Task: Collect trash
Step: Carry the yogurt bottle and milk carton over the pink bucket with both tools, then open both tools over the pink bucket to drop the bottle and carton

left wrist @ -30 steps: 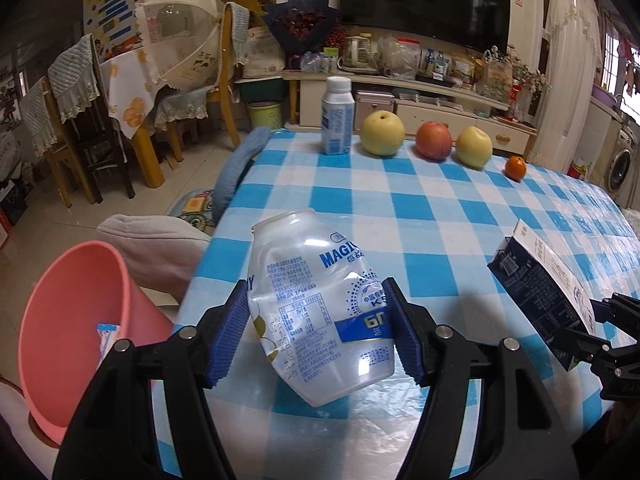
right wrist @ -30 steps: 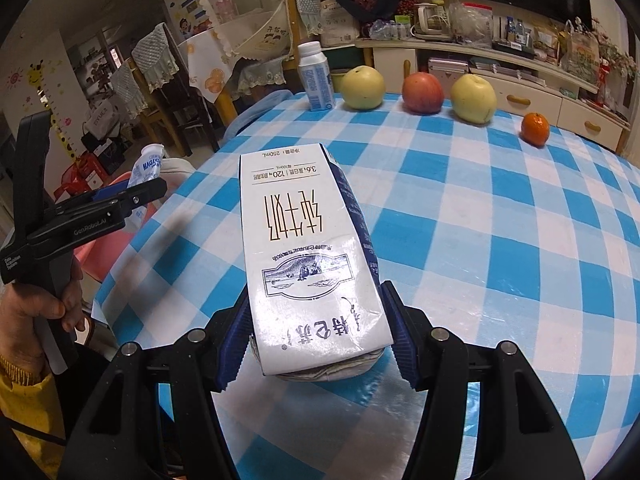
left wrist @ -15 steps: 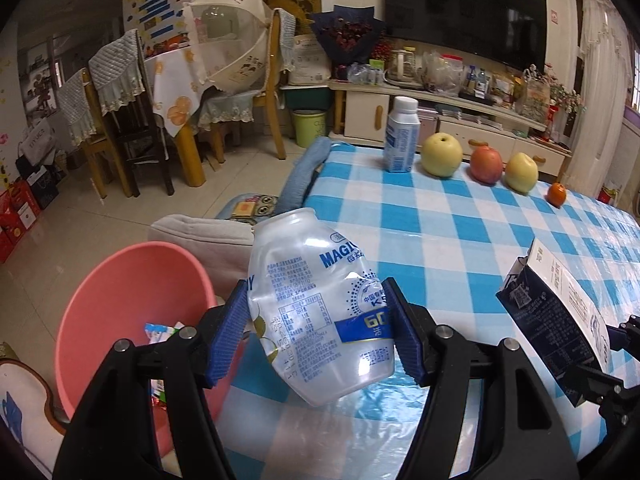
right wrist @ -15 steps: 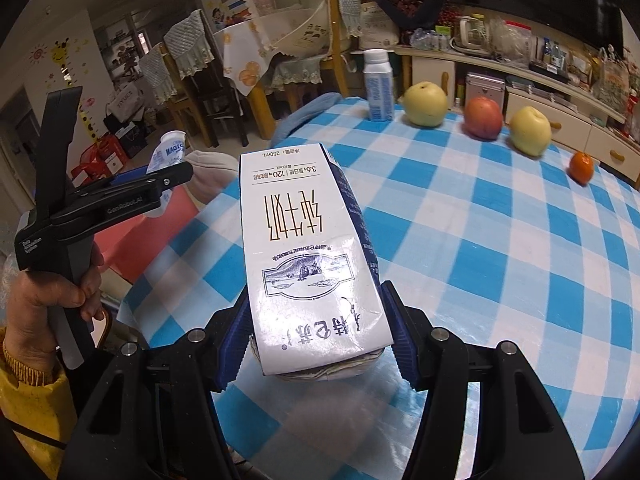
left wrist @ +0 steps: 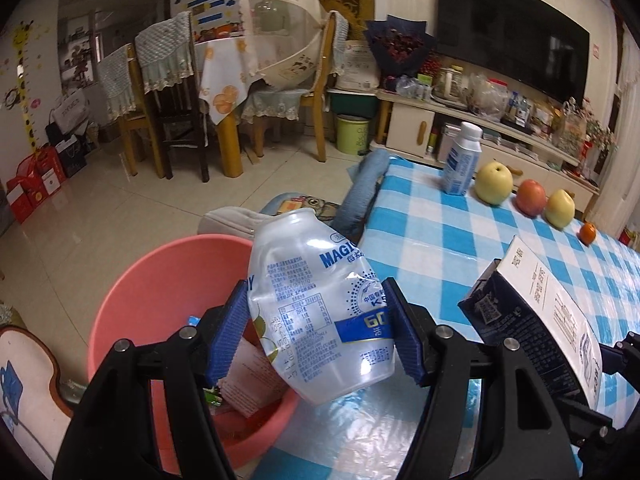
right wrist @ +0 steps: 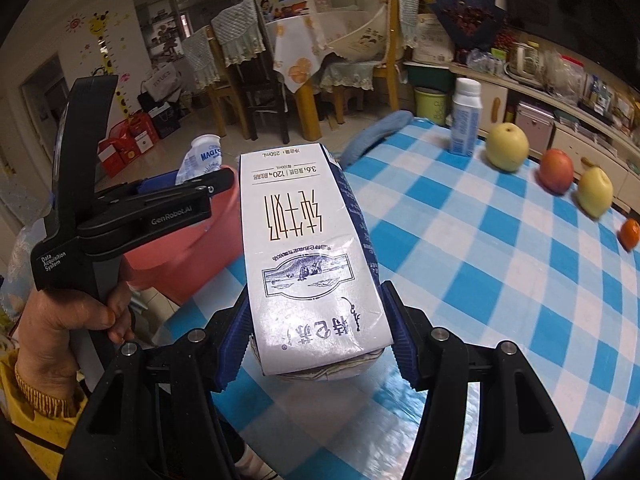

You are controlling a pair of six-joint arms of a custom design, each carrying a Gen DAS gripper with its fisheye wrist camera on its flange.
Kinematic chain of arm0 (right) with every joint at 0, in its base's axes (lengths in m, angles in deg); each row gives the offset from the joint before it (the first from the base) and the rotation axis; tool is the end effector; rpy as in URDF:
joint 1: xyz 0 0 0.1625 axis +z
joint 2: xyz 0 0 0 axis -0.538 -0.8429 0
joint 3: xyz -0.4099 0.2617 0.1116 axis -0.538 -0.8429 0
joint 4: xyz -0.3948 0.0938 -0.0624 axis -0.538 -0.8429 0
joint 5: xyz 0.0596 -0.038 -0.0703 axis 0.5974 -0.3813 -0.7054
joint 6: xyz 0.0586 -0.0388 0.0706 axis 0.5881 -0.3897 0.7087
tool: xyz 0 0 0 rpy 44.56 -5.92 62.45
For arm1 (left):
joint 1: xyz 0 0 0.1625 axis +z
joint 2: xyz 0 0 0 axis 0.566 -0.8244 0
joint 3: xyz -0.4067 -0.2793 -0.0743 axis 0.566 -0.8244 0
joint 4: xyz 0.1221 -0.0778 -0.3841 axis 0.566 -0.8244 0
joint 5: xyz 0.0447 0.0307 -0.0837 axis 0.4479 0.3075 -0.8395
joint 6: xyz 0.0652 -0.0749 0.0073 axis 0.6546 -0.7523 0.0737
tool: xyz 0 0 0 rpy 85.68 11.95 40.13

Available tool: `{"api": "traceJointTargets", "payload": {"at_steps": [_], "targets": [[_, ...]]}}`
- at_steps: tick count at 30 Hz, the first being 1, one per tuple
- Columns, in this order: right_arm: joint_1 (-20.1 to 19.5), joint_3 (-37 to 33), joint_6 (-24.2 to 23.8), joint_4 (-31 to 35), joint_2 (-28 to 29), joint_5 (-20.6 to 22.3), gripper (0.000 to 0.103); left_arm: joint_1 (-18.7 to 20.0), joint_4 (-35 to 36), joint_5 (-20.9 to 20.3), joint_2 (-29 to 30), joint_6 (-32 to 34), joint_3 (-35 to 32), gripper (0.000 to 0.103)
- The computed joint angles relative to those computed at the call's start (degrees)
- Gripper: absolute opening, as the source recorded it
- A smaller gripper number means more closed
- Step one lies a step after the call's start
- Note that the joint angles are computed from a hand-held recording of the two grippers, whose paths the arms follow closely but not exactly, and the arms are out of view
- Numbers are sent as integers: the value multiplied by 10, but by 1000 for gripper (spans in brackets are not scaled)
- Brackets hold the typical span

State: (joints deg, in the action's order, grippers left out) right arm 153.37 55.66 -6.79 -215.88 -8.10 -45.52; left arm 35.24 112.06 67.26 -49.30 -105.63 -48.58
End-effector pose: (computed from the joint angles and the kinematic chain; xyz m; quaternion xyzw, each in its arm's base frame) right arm 0.4642 -0.6551 0.0120 0.1233 -0.8841 0.3539 0.2793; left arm -0.0881 -0.7687 0.3539 0.2922 0.8544 -0.3315 0.2733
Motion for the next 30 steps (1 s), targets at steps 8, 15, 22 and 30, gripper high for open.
{"api": "traceJointTargets", "payload": {"at_steps": [8, 15, 22, 30], "targets": [[3, -102, -27, 71, 48, 17, 62, 16, 22, -23, 17, -24, -63, 67], [4, -186, -48, 125, 90, 32, 62, 27, 28, -48, 28, -28, -105, 67], [2, -267, -63, 181, 128, 43, 62, 39, 58, -59, 45, -47, -163, 67], [-1, -357, -70, 240, 175, 55, 62, 56, 114, -60, 81, -70, -261, 67]]}}
